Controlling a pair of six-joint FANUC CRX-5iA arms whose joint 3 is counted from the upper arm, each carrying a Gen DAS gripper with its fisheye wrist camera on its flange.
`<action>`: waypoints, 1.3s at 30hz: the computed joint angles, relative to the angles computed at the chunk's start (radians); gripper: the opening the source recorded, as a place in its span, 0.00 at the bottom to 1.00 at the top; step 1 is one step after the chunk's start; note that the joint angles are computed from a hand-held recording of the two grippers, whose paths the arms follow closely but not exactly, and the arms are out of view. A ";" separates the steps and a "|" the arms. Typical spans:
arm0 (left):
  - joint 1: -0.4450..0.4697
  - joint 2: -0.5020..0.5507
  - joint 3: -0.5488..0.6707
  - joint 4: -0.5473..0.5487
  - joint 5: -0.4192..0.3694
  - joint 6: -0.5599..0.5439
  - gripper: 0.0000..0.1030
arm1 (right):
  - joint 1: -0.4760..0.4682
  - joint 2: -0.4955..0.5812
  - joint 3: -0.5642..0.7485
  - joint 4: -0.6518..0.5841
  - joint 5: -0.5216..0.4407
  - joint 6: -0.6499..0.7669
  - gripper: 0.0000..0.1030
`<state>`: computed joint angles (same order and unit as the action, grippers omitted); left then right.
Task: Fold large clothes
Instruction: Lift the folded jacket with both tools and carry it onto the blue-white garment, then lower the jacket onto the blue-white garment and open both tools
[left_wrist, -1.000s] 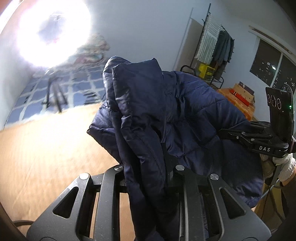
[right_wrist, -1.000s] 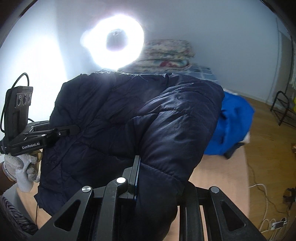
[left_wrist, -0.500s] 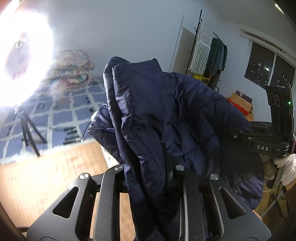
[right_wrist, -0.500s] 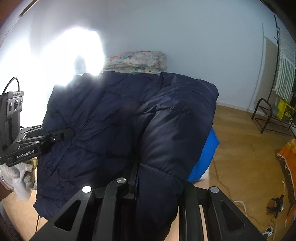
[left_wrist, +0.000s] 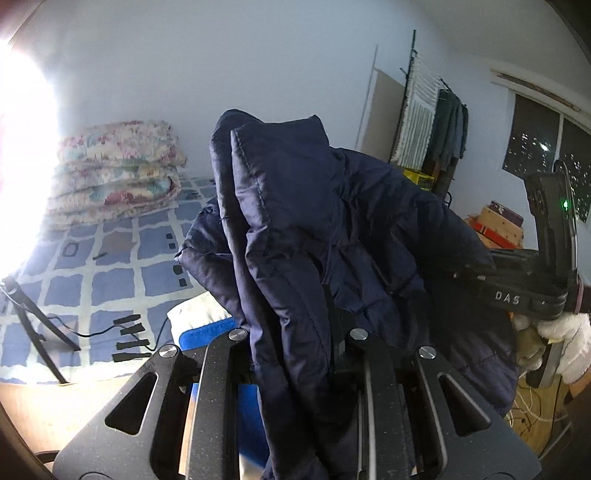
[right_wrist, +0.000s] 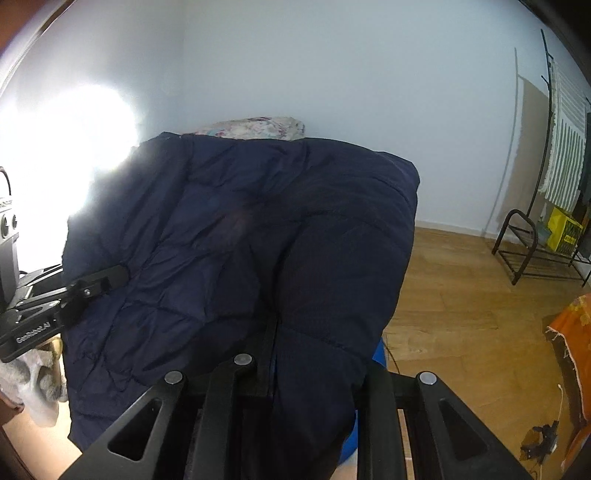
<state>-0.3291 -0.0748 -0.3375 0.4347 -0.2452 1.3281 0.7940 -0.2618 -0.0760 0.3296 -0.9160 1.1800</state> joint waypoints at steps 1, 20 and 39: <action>0.000 0.014 0.006 0.000 0.001 0.008 0.18 | -0.014 0.015 0.006 -0.007 0.003 0.013 0.17; 0.007 0.113 0.070 -0.173 -0.045 0.203 0.32 | -0.120 0.179 0.063 -0.048 -0.047 0.086 0.37; -0.024 -0.157 -0.064 -0.373 -0.102 0.350 0.59 | 0.005 -0.018 -0.167 0.263 -0.064 -0.309 0.66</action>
<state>-0.3532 -0.2322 -0.4020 0.0617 -0.3467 1.6782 0.7995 -0.2800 -0.2426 0.5927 -0.9802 0.8705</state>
